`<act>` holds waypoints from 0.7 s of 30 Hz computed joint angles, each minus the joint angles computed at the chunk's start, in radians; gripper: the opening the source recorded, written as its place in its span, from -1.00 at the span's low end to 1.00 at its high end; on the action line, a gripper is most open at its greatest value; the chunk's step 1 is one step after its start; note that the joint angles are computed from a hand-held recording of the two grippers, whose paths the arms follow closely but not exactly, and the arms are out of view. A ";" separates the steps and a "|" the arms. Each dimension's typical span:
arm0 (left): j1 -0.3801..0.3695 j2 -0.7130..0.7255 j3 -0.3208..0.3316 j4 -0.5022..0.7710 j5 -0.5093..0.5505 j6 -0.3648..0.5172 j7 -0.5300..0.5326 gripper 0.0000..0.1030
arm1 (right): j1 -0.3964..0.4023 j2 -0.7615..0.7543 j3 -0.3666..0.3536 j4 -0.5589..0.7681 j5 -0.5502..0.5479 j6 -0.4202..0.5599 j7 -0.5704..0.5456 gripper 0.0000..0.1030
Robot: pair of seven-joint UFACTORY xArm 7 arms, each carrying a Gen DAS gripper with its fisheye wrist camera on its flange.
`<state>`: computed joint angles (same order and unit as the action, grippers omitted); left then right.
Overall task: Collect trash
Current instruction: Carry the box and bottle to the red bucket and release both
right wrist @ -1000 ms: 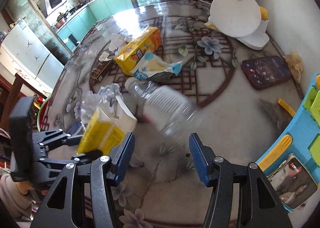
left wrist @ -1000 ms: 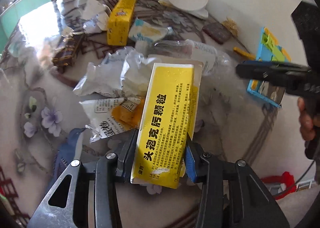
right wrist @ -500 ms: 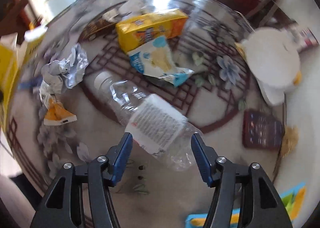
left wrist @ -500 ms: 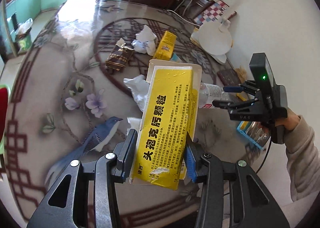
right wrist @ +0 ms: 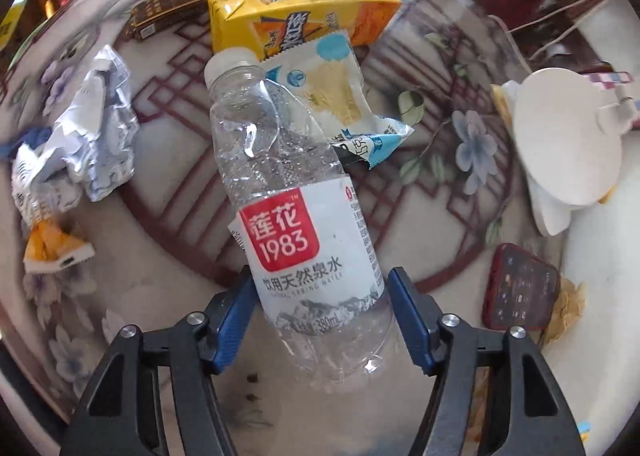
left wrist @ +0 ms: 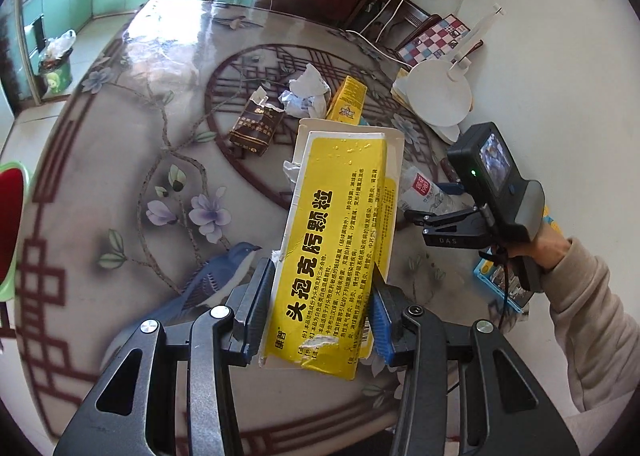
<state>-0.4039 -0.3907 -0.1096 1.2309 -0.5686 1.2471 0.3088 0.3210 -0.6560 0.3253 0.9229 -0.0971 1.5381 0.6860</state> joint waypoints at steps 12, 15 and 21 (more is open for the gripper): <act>0.021 0.035 0.015 0.045 0.013 -0.015 0.033 -0.17 | -0.052 -0.153 0.112 0.037 0.068 -0.067 0.402 0.21; 0.027 0.045 0.022 0.054 0.002 -0.019 0.040 -0.17 | -0.071 -0.159 0.133 0.080 0.057 -0.084 0.475 0.21; 0.047 0.054 0.034 0.059 0.006 -0.031 0.067 -0.17 | -0.105 -0.121 0.158 0.163 0.030 -0.147 0.560 0.21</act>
